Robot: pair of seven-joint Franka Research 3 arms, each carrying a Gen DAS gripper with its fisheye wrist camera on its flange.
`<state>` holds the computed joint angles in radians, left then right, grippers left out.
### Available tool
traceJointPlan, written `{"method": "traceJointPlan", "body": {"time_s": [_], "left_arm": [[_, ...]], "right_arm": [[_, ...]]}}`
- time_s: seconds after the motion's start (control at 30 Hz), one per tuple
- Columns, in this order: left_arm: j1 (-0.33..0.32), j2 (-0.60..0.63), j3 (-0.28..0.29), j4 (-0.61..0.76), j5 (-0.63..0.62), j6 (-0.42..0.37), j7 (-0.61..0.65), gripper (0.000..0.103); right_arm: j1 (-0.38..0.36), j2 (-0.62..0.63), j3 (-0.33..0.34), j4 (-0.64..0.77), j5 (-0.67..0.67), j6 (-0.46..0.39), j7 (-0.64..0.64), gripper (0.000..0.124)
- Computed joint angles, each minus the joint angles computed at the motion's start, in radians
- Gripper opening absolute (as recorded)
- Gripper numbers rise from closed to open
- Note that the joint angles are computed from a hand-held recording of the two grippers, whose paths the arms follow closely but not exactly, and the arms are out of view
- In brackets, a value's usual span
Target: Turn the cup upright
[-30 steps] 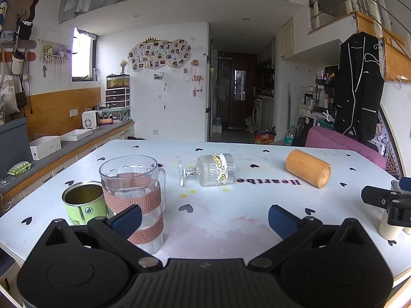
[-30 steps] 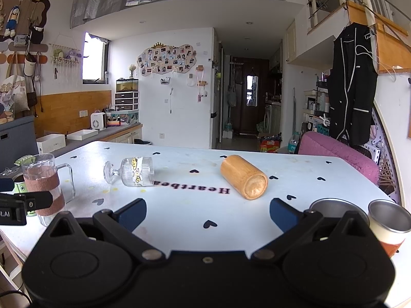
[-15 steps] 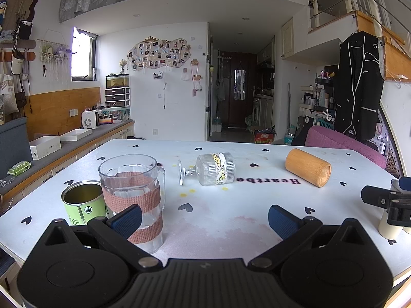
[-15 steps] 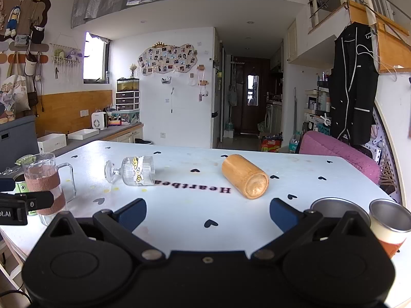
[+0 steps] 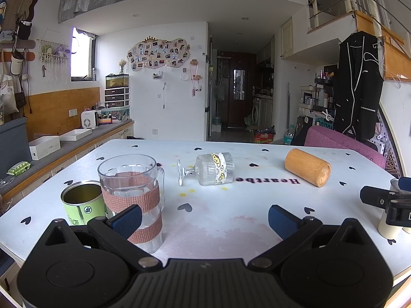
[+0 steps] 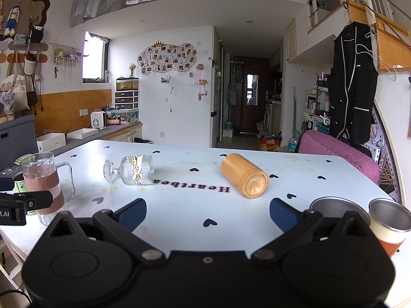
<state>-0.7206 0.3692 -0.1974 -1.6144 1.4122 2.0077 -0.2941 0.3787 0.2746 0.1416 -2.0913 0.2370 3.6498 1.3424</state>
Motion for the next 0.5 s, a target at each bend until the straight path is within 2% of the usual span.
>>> {"method": "traceJointPlan", "body": {"time_s": [0.5], "left_arm": [[0.000,0.000,0.000,0.000,0.000,0.000,0.000,0.103]], "right_arm": [[0.005,0.003,-0.001,0.001,0.005,0.003,-0.003,0.103]]}}
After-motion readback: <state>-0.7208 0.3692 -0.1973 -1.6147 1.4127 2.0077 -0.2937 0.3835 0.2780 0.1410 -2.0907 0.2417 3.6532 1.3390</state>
